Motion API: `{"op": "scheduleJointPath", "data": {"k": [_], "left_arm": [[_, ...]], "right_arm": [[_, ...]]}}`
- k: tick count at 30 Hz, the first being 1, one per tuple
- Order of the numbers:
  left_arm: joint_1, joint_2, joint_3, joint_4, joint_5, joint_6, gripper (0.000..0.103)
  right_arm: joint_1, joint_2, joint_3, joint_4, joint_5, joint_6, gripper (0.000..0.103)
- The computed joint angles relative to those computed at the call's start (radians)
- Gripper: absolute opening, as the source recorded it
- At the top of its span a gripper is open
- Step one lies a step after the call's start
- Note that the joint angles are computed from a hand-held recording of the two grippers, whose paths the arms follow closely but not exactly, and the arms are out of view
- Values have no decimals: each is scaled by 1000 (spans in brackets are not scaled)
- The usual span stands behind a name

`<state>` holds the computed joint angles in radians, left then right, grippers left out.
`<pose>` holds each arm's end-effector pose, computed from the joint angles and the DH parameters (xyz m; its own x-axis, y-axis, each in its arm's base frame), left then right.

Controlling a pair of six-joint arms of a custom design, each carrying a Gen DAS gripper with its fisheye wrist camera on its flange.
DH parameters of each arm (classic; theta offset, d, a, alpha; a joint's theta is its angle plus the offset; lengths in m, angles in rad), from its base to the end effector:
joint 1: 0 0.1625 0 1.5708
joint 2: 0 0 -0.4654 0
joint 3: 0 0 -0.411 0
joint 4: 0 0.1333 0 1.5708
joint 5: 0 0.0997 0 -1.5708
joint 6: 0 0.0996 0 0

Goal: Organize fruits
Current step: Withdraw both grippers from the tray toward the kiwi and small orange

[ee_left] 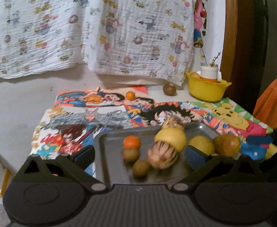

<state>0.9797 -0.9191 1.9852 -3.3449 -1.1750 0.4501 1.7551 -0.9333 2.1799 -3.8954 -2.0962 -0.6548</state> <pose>-0.2010 -0.6076 0.1678 -0.6315 0.5500 -0.5466 0.7753 0.4348 -0.4581 0.1792 -0.5067 0.1940 -0.6860 -0.0644 0.7247 -0.6360 0.5369 -0.5543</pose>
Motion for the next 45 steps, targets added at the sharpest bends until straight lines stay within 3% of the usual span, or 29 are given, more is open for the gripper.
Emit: {"op": "scheduleJointPath", "data": {"k": [11,19,26,35,39,45], "left_arm": [[27,-32,5,53,51,4,103],[42,-17,-62,128,90,-14,103],[57,9,-138,211,87,-49,103],[68,96,-290,311,65,-16,103],[75,154,-390,354,45,-4,103],[81,256,-579,468,20,-24,103]], "right_arm": [[28,32,-49,51,27,-52,102],[25,57,-102,99,33,-84,102],[10,50,-153,184,56,-55,102],[-9,52,-249,239,32,-97,102],[-26,39,-304,296,20,-82,102],[-40,63,-436,342,-35,-122,102]]}}
